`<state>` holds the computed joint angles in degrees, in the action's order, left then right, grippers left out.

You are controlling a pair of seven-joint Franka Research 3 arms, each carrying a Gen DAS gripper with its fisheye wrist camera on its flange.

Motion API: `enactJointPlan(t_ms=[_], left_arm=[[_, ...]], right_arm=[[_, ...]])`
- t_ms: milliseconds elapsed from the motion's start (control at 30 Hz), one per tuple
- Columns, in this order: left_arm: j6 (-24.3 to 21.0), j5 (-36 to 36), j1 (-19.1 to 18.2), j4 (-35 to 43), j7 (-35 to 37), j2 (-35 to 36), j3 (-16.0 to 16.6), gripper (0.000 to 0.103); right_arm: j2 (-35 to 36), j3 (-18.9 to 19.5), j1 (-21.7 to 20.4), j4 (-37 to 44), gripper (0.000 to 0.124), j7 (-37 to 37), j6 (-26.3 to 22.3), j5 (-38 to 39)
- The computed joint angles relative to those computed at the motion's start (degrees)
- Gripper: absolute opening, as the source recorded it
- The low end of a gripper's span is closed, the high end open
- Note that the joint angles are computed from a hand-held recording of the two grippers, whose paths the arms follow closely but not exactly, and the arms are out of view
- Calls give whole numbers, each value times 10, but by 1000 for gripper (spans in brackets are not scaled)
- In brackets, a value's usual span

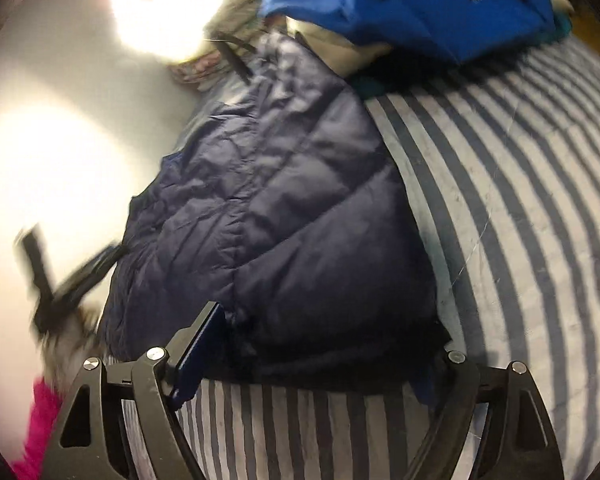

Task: Fold large clothes

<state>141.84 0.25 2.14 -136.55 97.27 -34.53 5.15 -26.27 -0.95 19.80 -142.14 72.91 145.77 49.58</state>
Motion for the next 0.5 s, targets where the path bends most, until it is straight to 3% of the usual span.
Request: enactJointPlan(t_ms=[67, 133, 200, 267, 333, 500], left_arm=[[-17, -13, -10, -20, -4, -21, -1, 62], [-18, -1, -3, -38, -21, -25, -17, 62], [-30, 8, -1, -40, -33, -4, -23, 62], [-37, 15, 5, -42, -54, -1, -30, 63], [-71, 12, 7, -27, -77, -13, -32, 53], [-134, -13, -13, -2, -91, -124, -14, 53]], right_arm=[[4, 14, -9, 6, 61, 24, 10, -23], [3, 28, -17, 12, 31, 48, 11, -62], [-9, 47, -27, 15, 22, 79, 17, -112], [-27, 66, -35, 17, 18, 103, 26, -165], [-42, 82, -39, 23, 15, 122, 36, -214], [-54, 101, -30, 52, 13, 151, 49, -291]])
